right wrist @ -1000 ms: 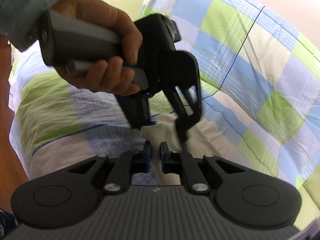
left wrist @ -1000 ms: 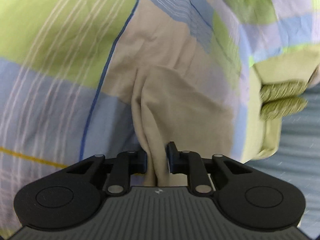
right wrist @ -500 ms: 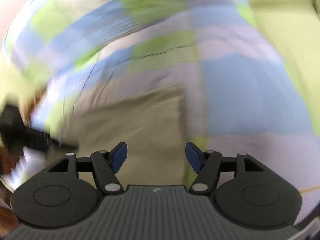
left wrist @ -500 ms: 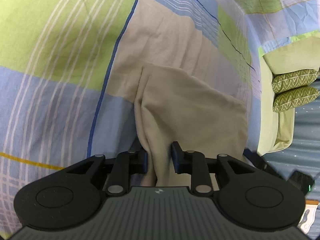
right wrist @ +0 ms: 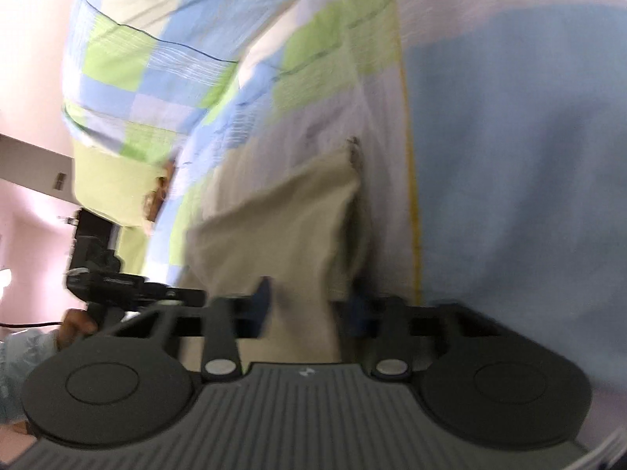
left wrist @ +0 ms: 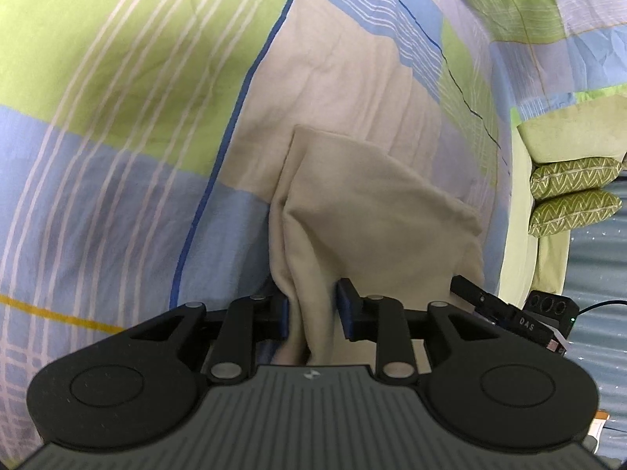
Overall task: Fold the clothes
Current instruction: 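Lift and carry the folded undershirt with both tools toward the white chair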
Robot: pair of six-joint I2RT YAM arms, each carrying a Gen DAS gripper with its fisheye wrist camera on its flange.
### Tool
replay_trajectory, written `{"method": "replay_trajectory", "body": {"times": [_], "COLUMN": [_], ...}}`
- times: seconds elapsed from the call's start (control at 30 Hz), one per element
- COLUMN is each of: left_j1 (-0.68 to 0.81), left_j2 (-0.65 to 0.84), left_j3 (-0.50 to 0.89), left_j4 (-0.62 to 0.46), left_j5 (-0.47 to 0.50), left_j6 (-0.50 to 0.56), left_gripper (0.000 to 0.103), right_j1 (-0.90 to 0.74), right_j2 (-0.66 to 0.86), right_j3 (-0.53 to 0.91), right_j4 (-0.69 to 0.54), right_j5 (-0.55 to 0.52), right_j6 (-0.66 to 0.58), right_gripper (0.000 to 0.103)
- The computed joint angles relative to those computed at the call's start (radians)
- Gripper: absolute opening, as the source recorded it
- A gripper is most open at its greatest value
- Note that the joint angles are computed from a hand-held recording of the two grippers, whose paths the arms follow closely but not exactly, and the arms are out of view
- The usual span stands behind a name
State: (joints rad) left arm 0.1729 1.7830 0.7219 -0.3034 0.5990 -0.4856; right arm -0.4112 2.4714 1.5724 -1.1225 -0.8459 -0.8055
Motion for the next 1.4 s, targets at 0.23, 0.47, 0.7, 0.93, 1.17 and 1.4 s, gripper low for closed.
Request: {"method": "replay_trajectory", "body": {"times": [0.23, 0.47, 0.7, 0.93, 1.17, 1.4], "left_j1": [-0.159, -0.187, -0.295, -0.51, -0.712, -0.922], "left_j2": [-0.099, -0.032, 0.063, 0.125, 0.191, 0.301], "left_j3": [0.059, 0.291, 0.508, 0.66, 0.78, 0.969], "left_j4": [-0.062, -0.233, -0.396, -0.495, -0.537, -0.579], "left_j5": [-0.166, -0.064, 0.018, 0.064, 0.092, 0.109], "left_j6": [0.105, 0.261, 0.426, 0.478, 0.466, 0.421], "left_gripper": [0.012, 0.011, 0.011, 0.011, 0.011, 0.011], "right_j1": [-0.052, -0.151, -0.411, -0.829, -1.306, -1.664], "right_j2": [-0.219, -0.547, -0.848, -1.079, -1.021, -0.84], "right_j3": [-0.321, -0.644, -0.862, -1.01, -0.919, -0.708], "right_j4": [0.319, 0.568, 0.572, 0.372, 0.073, -0.104], "right_j5": [-0.05, -0.055, -0.048, -0.042, -0.004, 0.034], "right_j6": [0.176, 0.43, 0.495, 0.278, -0.112, -0.329], "right_gripper": [0.007, 0.007, 0.007, 0.007, 0.007, 0.007]}}
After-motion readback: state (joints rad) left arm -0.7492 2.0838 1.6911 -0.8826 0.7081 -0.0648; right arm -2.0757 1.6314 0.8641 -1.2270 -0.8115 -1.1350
